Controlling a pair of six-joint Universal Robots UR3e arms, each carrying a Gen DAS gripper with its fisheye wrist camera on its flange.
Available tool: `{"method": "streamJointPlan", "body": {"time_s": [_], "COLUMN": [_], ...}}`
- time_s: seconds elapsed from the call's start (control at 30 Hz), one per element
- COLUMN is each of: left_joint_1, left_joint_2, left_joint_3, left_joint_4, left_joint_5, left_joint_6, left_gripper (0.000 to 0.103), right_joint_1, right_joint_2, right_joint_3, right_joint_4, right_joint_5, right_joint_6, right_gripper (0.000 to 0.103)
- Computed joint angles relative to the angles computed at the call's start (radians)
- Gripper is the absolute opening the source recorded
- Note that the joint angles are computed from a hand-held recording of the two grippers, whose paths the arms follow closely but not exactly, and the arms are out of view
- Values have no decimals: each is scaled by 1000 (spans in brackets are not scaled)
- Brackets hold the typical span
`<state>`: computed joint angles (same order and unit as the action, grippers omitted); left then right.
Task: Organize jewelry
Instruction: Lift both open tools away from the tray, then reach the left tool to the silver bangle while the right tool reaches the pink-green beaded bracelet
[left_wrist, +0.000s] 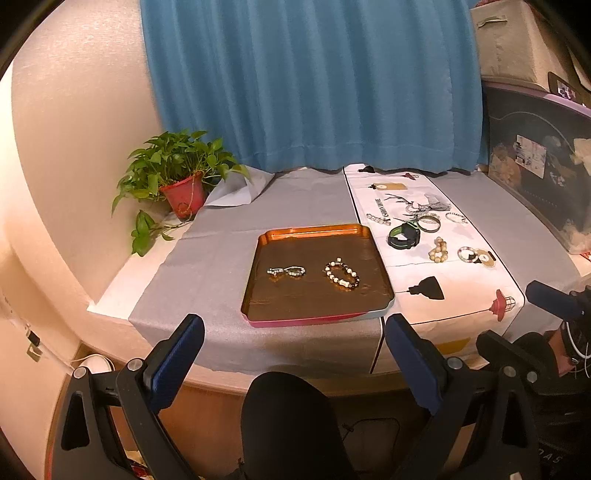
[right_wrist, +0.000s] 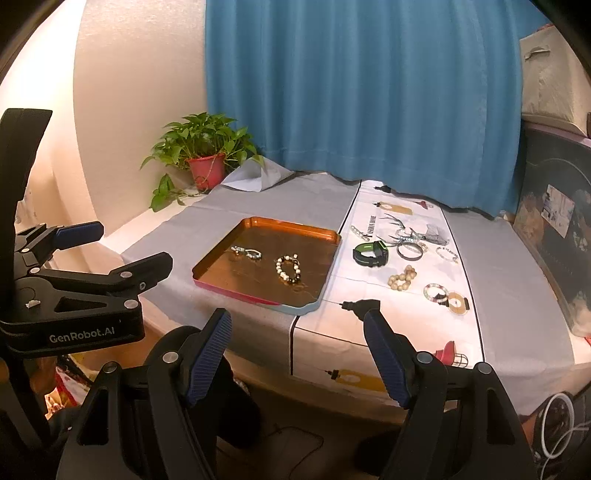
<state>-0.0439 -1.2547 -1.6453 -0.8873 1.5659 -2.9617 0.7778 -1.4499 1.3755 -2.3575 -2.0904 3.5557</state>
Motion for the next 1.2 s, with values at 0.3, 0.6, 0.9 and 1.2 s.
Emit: {"method": "streamJointPlan", "body": {"time_s": [0.3,0.6,0.9,1.2], "left_joint_1": [9,-65,-151,-270], "left_joint_2": [-38,-219,-452,-974], "left_joint_3": [56,171,323,1110], "left_joint_4": [-46,-55,-58,-349], "left_joint_5": [-24,66,132,111], "left_joint_6": [18,-14,-58,-53], "left_gripper": [98,98,98,98], "right_joint_1": [-34,-159,-449,-798], "right_joint_2": [-12,-47,-144,-64], "right_joint_3": [23,130,355,413], "right_joint_4": [-7,-72,-142,-216], "right_joint_5": [41,161,270,414], "right_joint_6": [0,-18,-31,-173], "right_gripper": [75,75,75,75]}}
